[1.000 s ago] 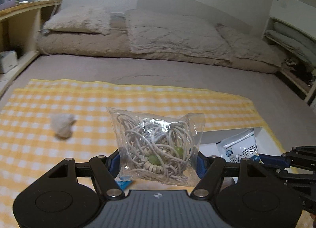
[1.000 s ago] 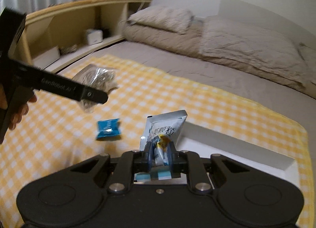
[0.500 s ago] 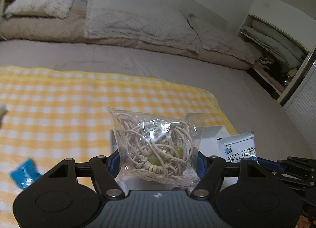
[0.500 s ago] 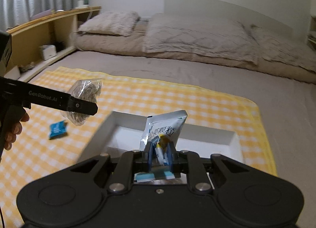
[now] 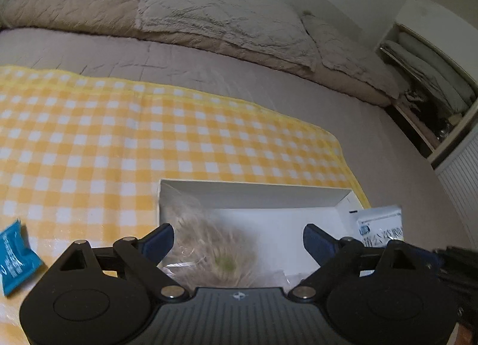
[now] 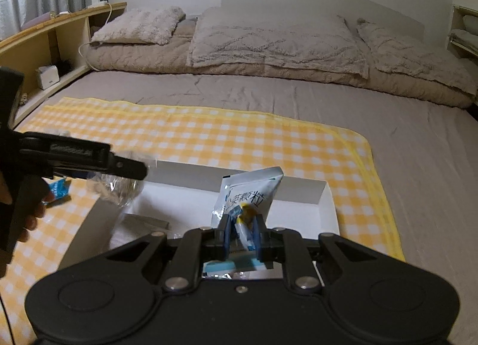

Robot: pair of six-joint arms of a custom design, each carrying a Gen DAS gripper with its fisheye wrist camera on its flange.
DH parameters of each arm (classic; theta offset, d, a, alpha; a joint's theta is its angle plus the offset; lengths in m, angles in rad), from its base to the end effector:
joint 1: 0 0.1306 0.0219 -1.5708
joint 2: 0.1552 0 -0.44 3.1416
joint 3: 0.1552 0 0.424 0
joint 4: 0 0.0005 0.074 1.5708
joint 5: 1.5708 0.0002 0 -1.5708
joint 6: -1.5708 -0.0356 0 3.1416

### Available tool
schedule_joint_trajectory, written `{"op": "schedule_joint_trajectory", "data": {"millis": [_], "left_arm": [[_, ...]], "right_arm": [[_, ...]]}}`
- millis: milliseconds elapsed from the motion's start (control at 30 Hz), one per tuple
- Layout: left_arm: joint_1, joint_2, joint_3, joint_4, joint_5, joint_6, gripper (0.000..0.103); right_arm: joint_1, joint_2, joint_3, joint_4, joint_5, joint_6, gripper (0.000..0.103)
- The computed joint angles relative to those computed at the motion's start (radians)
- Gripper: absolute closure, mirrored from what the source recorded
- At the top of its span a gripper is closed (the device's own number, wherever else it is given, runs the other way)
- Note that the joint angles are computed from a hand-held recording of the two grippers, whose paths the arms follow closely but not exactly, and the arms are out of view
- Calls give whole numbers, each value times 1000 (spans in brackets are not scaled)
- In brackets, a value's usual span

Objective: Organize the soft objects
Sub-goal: 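Carry the cable bag with the left tool while the right tool carries the white sachet to the box, then open the left tool in the box while the right tool releases the white sachet beside it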

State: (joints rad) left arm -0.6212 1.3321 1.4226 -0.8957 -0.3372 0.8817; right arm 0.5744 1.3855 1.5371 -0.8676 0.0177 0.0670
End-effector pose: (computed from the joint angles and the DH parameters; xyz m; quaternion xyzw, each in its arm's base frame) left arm 0.3984 -0.2713 0.5297 -0.1809 0.8986 -0.1377 0.3753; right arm 0.4291 0.2763 0.5623 -0.2834 0.8648 0.0962 0.4032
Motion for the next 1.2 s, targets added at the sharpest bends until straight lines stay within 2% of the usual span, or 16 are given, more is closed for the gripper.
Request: {"op": "schedule_joint_trajectory", "data": {"millis": [200, 267, 333, 367, 433, 467, 600, 700, 767, 833, 867, 1033, 1200], "left_arm": [[3, -20, -13, 21, 18, -31, 12], [0, -12, 0, 3, 33, -86, 26], [-3, 1, 20, -30, 62, -128, 54], [2, 8, 27, -41, 93, -142, 58], [6, 22, 36, -59, 152, -168, 77], [8, 30, 42, -71, 165, -175, 81], [6, 37, 33, -64, 171, -165, 82], [4, 34, 26, -61, 157, -161, 75], [2, 24, 20, -66, 151, -151, 64], [-3, 21, 19, -70, 146, -149, 51], [-6, 22, 23, -75, 140, -150, 48], [-27, 27, 41, -107, 99, -145, 19], [-46, 22, 48, -129, 77, -148, 8]], "right_arm": [[-2, 21, 13, -12, 24, 7, 87], [-3, 23, 14, -13, 27, 7, 87], [-4, 23, 16, -17, 28, 7, 87], [-5, 25, 18, -21, 28, 8, 87], [-6, 27, 22, -34, 31, 11, 87], [-8, 30, 25, -40, 30, 12, 87], [-15, 29, 21, -44, 16, 29, 87], [-21, 27, 13, -32, 19, 35, 86], [-26, 33, 11, -41, 33, 32, 79], [-29, 39, 12, -62, 56, 24, 61], [-29, 40, 12, -72, 68, 23, 60], [-30, 39, 14, -109, 96, 31, 60], [-32, 23, 10, -115, 79, 25, 59]]}}
